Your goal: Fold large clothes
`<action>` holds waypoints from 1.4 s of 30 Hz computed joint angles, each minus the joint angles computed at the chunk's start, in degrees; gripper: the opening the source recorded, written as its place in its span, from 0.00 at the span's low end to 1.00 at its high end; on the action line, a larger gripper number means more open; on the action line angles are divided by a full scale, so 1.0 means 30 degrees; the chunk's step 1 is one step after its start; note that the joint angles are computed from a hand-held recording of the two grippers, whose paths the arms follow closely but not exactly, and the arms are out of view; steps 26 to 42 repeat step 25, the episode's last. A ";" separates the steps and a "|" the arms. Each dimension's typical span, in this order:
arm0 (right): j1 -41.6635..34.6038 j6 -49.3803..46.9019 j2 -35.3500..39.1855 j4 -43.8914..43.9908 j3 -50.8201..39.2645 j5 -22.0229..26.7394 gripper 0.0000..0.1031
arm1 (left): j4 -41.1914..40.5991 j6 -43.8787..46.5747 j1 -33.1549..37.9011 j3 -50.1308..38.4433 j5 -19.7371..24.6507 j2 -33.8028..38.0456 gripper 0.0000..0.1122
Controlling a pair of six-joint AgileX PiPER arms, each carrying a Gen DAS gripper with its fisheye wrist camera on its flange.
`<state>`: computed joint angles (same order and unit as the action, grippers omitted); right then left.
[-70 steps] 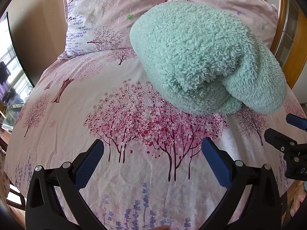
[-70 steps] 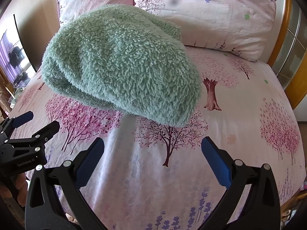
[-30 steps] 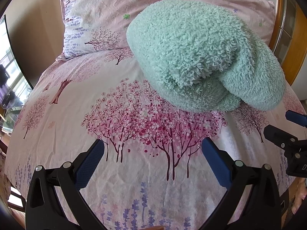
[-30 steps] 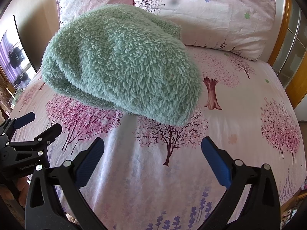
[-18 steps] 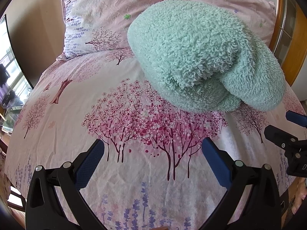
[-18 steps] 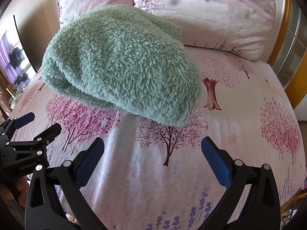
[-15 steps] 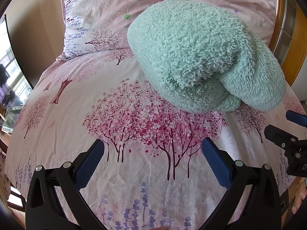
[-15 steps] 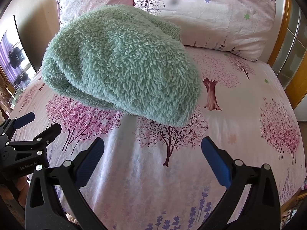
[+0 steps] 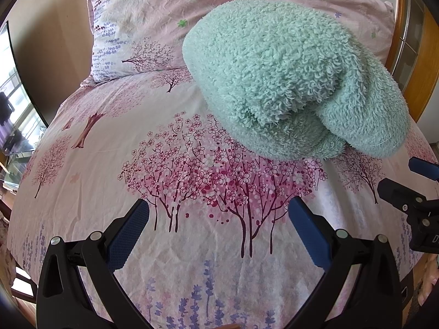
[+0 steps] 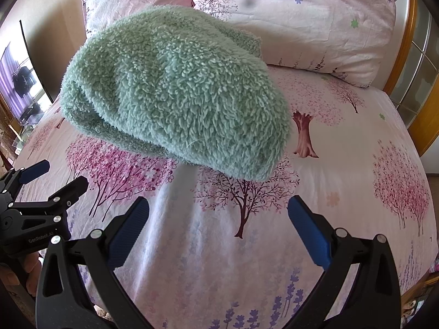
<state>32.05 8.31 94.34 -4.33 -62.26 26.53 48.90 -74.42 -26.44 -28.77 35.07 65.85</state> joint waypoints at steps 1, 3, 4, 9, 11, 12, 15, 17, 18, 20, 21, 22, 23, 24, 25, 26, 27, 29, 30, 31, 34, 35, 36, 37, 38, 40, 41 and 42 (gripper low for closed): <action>0.0022 0.0052 0.0006 -0.0037 0.0028 -0.0026 0.98 | 0.0042 -0.0003 -0.0007 0.0005 -0.0025 0.0032 0.90; 0.0034 0.0064 0.0006 -0.0041 0.0030 -0.0027 0.98 | 0.0192 -0.0197 -0.0118 0.0041 -0.0018 0.0076 0.90; 0.0056 0.0115 0.0016 -0.0111 0.0034 -0.0045 0.98 | 0.0259 -0.0282 -0.0167 0.0052 -0.0022 0.0111 0.90; 0.0075 0.0098 0.0149 -0.0053 0.0104 -0.0191 0.98 | 0.0594 -0.0953 -0.0286 0.0097 0.0076 0.0245 0.90; 0.0044 -0.0004 0.0220 0.0052 0.0116 -0.0224 0.98 | 0.1270 -0.1829 -0.0768 0.0033 0.0883 0.0570 0.90; 0.0015 -0.0080 0.0240 0.0132 0.0136 -0.0255 0.98 | 0.1305 -0.1879 -0.0820 0.0031 0.0989 0.0599 0.90; -0.0109 -0.0407 0.0255 0.0452 0.0220 -0.0350 0.98 | 0.1276 -0.1867 -0.0832 0.0101 0.0894 0.0476 0.90; -0.0078 -0.0332 0.0213 0.0360 0.0275 -0.0396 0.98 | 0.1241 -0.1684 -0.0836 0.0170 0.0654 0.0248 0.90; -0.0068 -0.0326 0.0215 0.0353 0.0261 -0.0388 0.98 | 0.1326 -0.1826 -0.1015 0.0166 0.0762 0.0197 0.90; -0.0055 -0.0268 0.0191 0.0310 0.0289 -0.0416 0.98 | 0.1404 -0.1952 -0.1272 0.0172 0.0894 0.0098 0.90; -0.0041 -0.0223 0.0202 0.0291 0.0268 -0.0393 0.98 | 0.1280 -0.1837 -0.1256 0.0168 0.0849 0.0061 0.90; -0.0021 -0.0221 0.0215 0.0314 0.0220 -0.0347 0.98 | 0.1071 -0.1675 -0.1213 0.0153 0.0740 0.0013 0.90; -0.0021 -0.0192 0.0210 0.0280 0.0196 -0.0321 0.98 | 0.1025 -0.1657 -0.1187 0.0146 0.0721 0.0018 0.90; -0.0012 -0.0196 0.0223 0.0282 0.0165 -0.0306 0.98 | 0.1080 -0.1742 -0.1228 0.0144 0.0790 0.0037 0.90; -0.0017 -0.0214 0.0229 0.0290 0.0158 -0.0303 0.98 | 0.1169 -0.1872 -0.1304 0.0132 0.0915 0.0092 0.90; -0.0017 -0.0214 0.0229 0.0290 0.0158 -0.0303 0.98 | 0.1169 -0.1872 -0.1304 0.0132 0.0915 0.0092 0.90; -0.0017 -0.0214 0.0229 0.0290 0.0158 -0.0303 0.98 | 0.1169 -0.1872 -0.1304 0.0132 0.0915 0.0092 0.90; -0.0017 -0.0214 0.0229 0.0290 0.0158 -0.0303 0.98 | 0.1169 -0.1872 -0.1304 0.0132 0.0915 0.0092 0.90; -0.0017 -0.0214 0.0229 0.0290 0.0158 -0.0303 0.98 | 0.1169 -0.1872 -0.1304 0.0132 0.0915 0.0092 0.90; -0.0017 -0.0214 0.0229 0.0290 0.0158 -0.0303 0.98 | 0.1169 -0.1872 -0.1304 0.0132 0.0915 0.0092 0.90; -0.0017 -0.0214 0.0229 0.0290 0.0158 -0.0303 0.98 | 0.1169 -0.1872 -0.1304 0.0132 0.0915 0.0092 0.90; -0.0017 -0.0214 0.0229 0.0290 0.0158 -0.0303 0.98 | 0.1169 -0.1872 -0.1304 0.0132 0.0915 0.0092 0.90; -0.0017 -0.0214 0.0229 0.0290 0.0158 -0.0303 0.98 | 0.1169 -0.1872 -0.1304 0.0132 0.0915 0.0092 0.90; -0.0017 -0.0214 0.0229 0.0290 0.0158 -0.0303 0.98 | 0.1169 -0.1872 -0.1304 0.0132 0.0915 0.0092 0.90; -0.0017 -0.0214 0.0229 0.0290 0.0158 -0.0303 0.98 | 0.1169 -0.1872 -0.1304 0.0132 0.0915 0.0092 0.90; -0.0017 -0.0214 0.0229 0.0290 0.0158 -0.0303 0.98 | 0.1169 -0.1872 -0.1304 0.0132 0.0915 0.0092 0.90; -0.0017 -0.0214 0.0229 0.0290 0.0158 -0.0303 0.98 | 0.1169 -0.1872 -0.1304 0.0132 0.0915 0.0092 0.90; -0.0017 -0.0214 0.0229 0.0290 0.0158 -0.0303 0.98 | 0.1169 -0.1872 -0.1304 0.0132 0.0915 0.0092 0.90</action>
